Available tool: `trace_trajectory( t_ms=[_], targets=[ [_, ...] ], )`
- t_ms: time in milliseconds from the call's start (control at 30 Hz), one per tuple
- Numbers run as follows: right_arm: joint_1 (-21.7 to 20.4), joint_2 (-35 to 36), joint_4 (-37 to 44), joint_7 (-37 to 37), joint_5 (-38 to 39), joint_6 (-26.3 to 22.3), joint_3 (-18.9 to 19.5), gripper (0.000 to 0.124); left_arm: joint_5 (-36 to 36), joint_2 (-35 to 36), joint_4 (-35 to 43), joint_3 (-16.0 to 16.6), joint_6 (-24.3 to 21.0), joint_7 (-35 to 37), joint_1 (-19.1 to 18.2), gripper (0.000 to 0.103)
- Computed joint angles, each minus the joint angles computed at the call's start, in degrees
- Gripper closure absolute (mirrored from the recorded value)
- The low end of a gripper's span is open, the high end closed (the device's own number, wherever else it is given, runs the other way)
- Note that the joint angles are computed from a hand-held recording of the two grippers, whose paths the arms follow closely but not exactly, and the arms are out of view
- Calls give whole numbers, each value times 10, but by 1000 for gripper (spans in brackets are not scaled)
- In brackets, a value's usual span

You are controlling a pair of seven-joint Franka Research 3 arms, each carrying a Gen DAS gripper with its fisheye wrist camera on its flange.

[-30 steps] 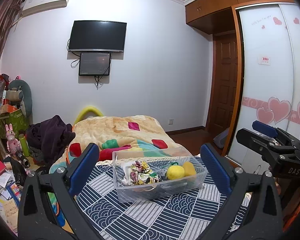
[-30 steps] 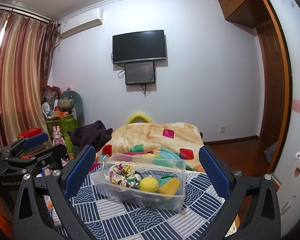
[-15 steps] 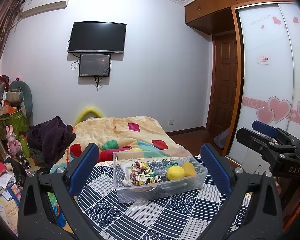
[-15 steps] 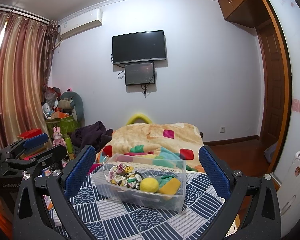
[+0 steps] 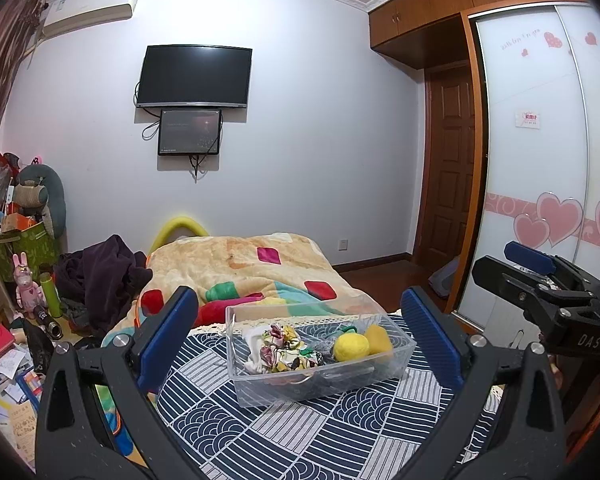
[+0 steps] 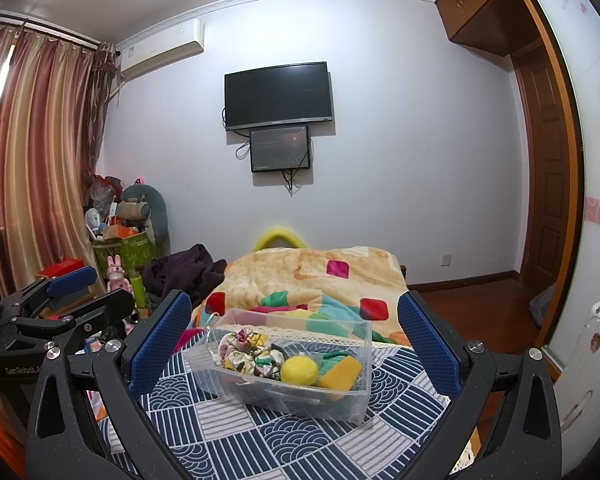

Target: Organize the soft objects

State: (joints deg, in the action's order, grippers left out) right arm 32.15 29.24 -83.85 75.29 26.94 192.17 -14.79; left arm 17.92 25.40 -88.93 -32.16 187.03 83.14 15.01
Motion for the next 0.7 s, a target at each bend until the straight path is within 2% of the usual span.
trace_trajectory(
  t_ms=[233, 400, 600, 700],
  targets=[
    [-6, 0, 0, -2, -1, 1, 8, 21, 1, 6, 3, -25, -3, 7, 19, 0],
    [1, -1, -1, -3, 2, 0, -1, 21, 1, 8, 1, -38, -1, 12, 29, 0],
    [5, -1, -1, -2, 4, -2, -5, 21, 6, 17, -1, -75, -2, 23, 57, 0],
    [5, -2, -2, 0, 2, -2, -5, 21, 5, 16, -1, -73, -2, 23, 55, 0]
  ],
)
